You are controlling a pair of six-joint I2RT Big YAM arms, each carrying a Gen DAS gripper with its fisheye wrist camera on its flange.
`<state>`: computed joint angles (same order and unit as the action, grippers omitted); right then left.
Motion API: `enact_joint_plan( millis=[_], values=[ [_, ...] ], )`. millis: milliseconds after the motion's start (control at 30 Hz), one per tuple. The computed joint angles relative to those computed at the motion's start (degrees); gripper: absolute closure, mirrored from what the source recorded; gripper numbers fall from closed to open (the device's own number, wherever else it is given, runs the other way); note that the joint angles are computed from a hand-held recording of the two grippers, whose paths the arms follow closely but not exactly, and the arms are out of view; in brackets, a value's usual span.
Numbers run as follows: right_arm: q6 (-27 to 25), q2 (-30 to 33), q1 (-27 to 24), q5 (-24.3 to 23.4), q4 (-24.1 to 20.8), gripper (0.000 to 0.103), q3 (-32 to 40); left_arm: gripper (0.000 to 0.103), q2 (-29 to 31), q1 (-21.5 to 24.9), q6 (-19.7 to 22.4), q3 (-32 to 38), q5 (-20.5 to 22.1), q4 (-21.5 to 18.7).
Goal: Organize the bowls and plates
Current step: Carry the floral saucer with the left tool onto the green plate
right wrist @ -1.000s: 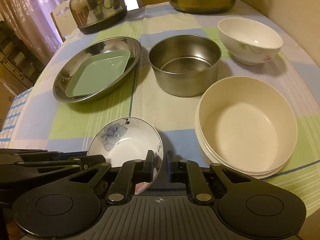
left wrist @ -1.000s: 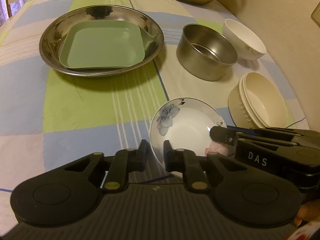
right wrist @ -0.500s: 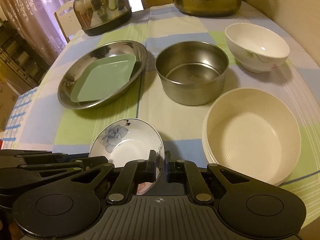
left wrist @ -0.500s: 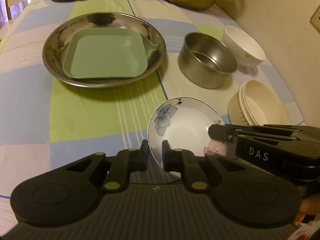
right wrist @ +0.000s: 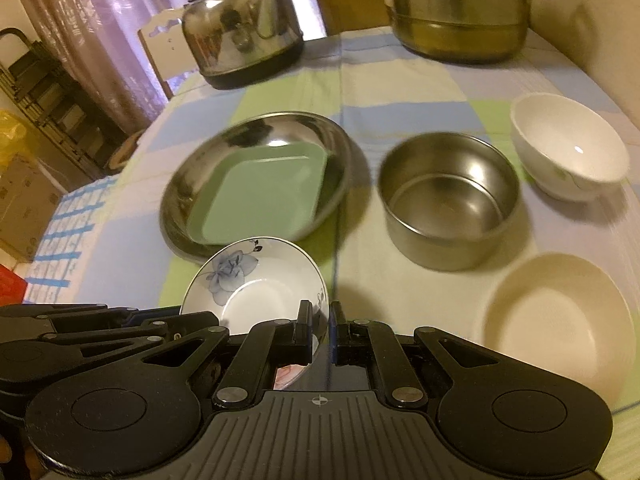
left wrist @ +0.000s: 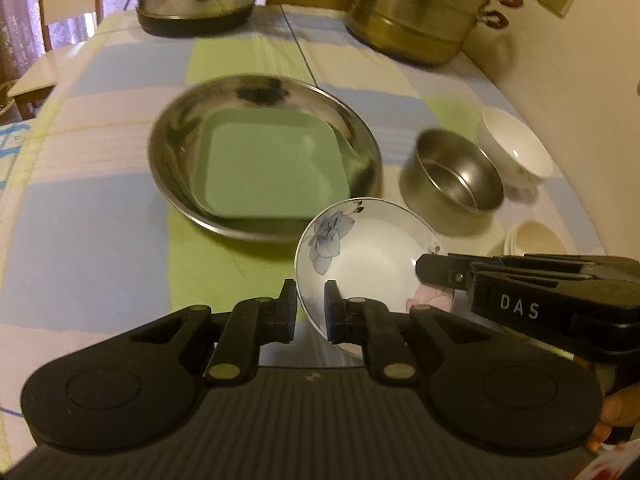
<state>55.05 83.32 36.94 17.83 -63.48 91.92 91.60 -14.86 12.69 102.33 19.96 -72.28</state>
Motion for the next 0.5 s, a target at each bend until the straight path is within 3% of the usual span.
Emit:
enact_joint_plan(
  millis=[500],
  values=[
    [-5.49, 8.01, -5.4, -3.11, 3.8, 0.095, 8.47, 0.091, 10.12, 1.19, -0.09, 12.84, -1.49, -0.08]
  ],
)
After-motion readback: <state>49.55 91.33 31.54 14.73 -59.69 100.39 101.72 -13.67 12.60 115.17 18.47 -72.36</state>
